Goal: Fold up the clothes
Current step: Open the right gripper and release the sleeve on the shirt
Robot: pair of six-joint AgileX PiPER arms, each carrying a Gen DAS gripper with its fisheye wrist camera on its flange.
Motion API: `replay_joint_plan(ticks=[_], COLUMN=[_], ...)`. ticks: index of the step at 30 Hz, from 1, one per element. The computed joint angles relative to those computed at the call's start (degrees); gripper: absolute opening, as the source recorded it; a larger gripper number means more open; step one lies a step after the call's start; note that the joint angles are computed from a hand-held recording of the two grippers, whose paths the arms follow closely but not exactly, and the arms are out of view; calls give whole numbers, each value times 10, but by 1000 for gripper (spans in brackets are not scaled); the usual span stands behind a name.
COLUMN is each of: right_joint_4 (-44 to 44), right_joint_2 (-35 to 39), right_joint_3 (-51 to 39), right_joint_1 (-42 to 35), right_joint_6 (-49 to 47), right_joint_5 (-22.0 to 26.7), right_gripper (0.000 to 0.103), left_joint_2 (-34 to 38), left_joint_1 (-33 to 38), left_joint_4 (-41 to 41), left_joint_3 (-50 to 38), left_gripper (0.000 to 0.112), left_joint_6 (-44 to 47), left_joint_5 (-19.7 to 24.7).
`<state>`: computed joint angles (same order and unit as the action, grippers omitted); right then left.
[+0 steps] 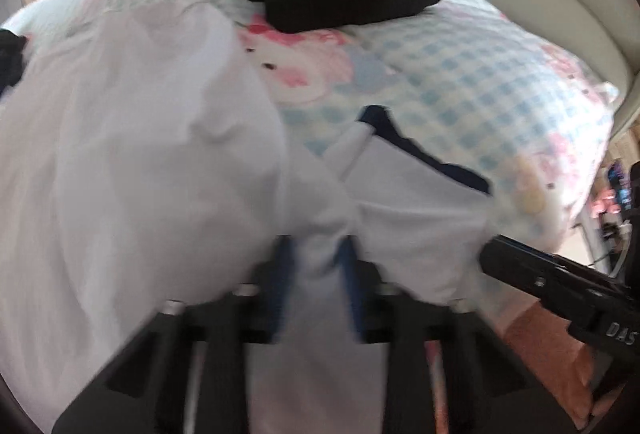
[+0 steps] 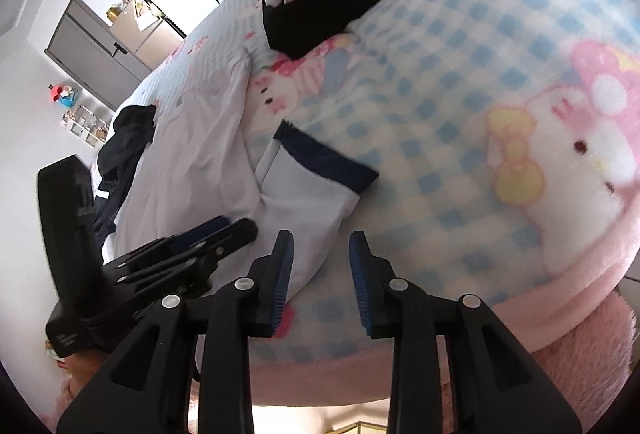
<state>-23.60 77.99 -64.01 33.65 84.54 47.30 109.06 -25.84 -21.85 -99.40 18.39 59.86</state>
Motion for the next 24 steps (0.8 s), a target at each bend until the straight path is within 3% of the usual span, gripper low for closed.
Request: replay_joint_plan(ticks=[2,5,9,12,13,14,16,18,20,21,24], right_joint_4=[7,10,7,7,9,11,14,15,17,20,24], right_joint_2=[3,7,16,18,18,18,24,31,38,42,51], right_joint_3=[1,-3,-19,-24,-24,-25,-32,-40,-48,-51,-55], right_joint_1=[-2,-2,3,4,3,2,1,3,5,4,6], right_joint_6=[-2,-5,-9,-7,-7,-8,-14,-18,-23,-27,-28], right_joint_5=[-3,-1,26,35,35,35,38,42,45,46,48], right_gripper=[31,32,33,33,33,33,33,34,39,44,45], left_joint_2=[-16,-26,0,10,21,29,39,44,45,39,16], left_joint_1=[13,29,61,45,40,39,32,13,-5,-11,-1], left_joint_4=[-7,11,-62,-57,-60,-74,-85,-53,-8,13,-2], left_joint_3=[21,29,-20,-41,-53,-61,-70,-73,-70,-57,-22], left_gripper=[1,0,2,17,36,45,45,40,14,8,2], left_joint_6=[6,-10,32,41,34,30,20,-3,-27,-38,-29], left_joint_5=[-17,-43,18,37,49,57,60,47,34,18,-8])
